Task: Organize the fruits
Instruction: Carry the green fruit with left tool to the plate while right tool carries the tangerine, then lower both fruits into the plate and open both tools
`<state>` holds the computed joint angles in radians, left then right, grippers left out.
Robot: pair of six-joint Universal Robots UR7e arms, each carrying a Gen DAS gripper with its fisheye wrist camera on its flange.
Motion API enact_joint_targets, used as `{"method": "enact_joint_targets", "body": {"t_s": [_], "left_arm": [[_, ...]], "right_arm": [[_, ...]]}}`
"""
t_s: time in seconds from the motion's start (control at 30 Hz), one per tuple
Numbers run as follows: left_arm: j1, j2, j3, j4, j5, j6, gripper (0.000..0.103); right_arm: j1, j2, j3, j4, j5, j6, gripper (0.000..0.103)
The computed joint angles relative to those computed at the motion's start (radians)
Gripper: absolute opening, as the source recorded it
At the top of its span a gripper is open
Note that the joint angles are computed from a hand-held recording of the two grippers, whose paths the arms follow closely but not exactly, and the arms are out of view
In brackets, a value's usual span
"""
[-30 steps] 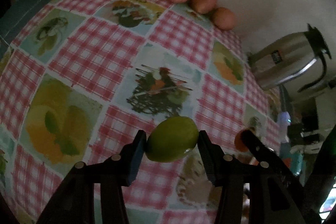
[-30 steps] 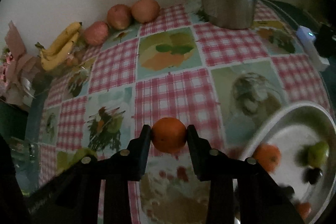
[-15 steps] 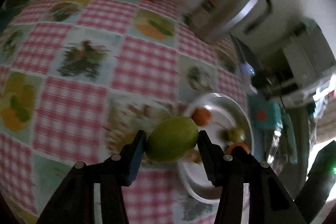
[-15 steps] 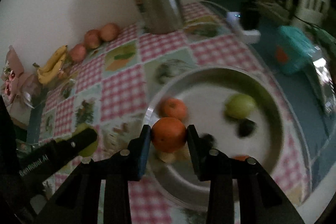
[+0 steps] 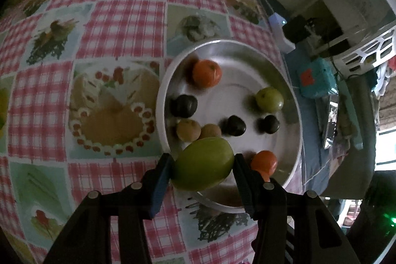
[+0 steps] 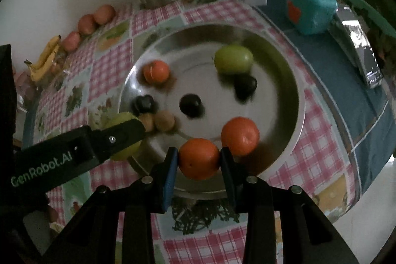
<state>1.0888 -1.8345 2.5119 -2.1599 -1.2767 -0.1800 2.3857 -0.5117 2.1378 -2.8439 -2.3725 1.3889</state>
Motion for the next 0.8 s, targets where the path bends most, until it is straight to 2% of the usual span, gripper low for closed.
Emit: {"method": "enact_joint_targets", "body": {"t_s": [0.23,0.3,0.53,0.63,0.7,0.8], "left_arm": [[0.009,-0.008,0.004,0.011,0.001,0.005,0.055],[0.018,-0.014,0.001,0.016,-0.009,0.005,0.062],[0.020,-0.091,-0.003,0.059,0.007,-0.004,0.068],[0.008,-0.145,-0.003,0.082,0.059,-0.015,0.079],[-0.011,-0.189,0.002,0.100,0.125,-0.021,0.084],[-0.064,-0.265,0.026,0.129,0.267,-0.029,0.095]], "right_arm": [[-0.002,0.005,-0.010,0.027,0.017,0.000,0.037],[-0.005,0.007,-0.012,0.040,0.023,0.003,0.037],[-0.006,0.009,-0.021,0.074,0.026,0.010,0.038],[0.000,0.005,-0.016,0.063,0.020,0.011,0.039],[0.006,0.004,-0.012,0.052,0.015,0.011,0.041],[0.017,0.004,-0.010,0.042,0.007,0.010,0.058]]}}
